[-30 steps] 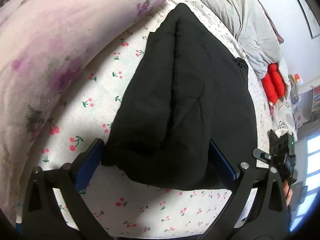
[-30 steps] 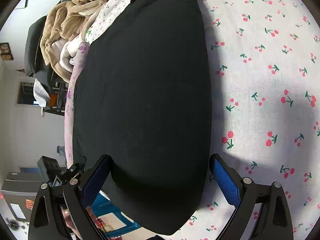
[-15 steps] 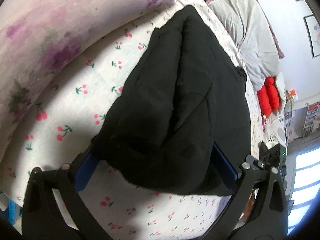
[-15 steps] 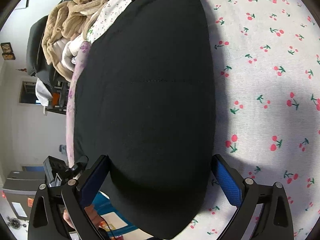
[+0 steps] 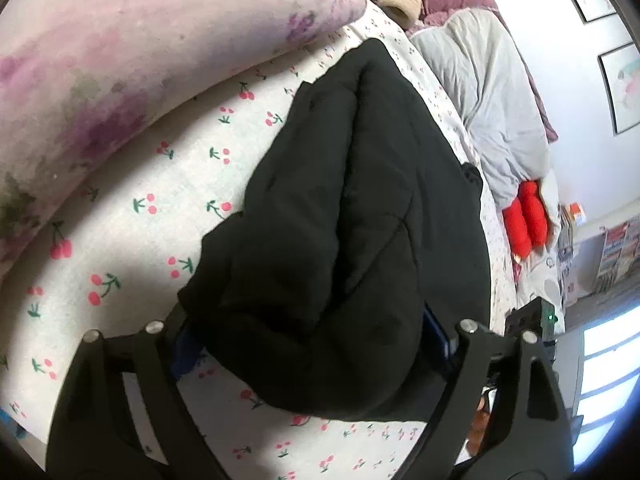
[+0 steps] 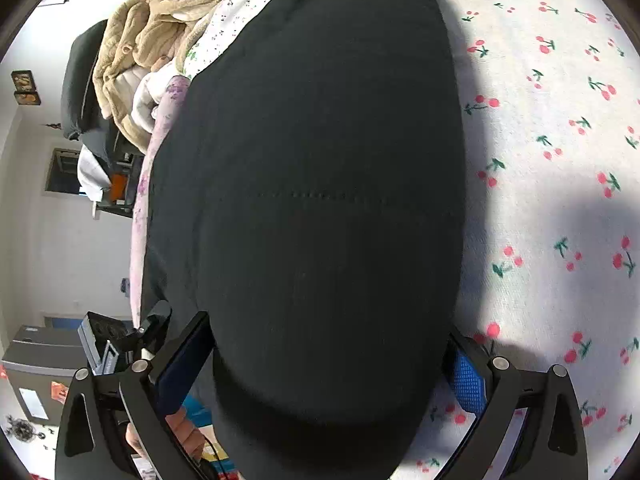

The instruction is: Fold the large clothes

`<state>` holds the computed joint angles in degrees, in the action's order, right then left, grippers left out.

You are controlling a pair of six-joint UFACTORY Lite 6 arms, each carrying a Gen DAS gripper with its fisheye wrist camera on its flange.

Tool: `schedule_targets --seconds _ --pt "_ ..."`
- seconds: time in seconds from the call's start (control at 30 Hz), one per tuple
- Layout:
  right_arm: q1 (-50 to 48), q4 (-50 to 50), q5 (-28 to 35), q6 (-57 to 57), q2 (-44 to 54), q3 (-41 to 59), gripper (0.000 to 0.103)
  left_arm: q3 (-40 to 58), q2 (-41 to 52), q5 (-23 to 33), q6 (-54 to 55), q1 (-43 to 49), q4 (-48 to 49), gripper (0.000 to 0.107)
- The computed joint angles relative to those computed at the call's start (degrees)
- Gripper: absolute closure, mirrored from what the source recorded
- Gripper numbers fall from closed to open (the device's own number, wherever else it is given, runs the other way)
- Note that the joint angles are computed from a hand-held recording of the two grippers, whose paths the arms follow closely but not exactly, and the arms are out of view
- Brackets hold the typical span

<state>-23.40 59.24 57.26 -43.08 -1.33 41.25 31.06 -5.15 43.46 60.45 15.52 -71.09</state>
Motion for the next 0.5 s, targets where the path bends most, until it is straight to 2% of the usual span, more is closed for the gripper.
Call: schedule_targets --seconds 0.03,0.1,0.13,0.17,0.27,0.4,0.5 --pt "0.97 -0.65 -0.96 1.17 -0.52 0.11 0.001 -0.80 -2.96 -1.84 -1.34 -1.60 0.88 0.034" --pt "3.56 -4.91 -3.57 5.74 -3.57 0.58 0.010 -1.31 -7.64 -5.04 -5.67 -5.07 4.31 0.043" --pt "4.24 -6.42 -4.10 7.13 -5.35 0.62 0.019 -0.90 -9.81 -6.48 -9.43 -7.23 7.22 0.047" --pt "4.39 -7.01 -4.14 7.44 -6.40 0.69 0.029 -0.31 -11.19 -7.45 -12.84 -8.98 9.69 0.049" --pt "5.01 -9.98 -4.58 8.77 -12.19 0.99 0.044 1.64 -16.10 -11.08 -25.13 -15.59 18.56 0.056" --pt "8.91 -19.99 -7.95 16.62 -21.13 1.78 0.050 5.38 -19.67 -17.17 -46.99 -27.76 38.49 0.060" --pt "15.69 -33.88 -12.09 28.63 -27.74 3.15 0.051 9.32 -21.27 -19.04 -64.91 -38.57 56.39 0.061"
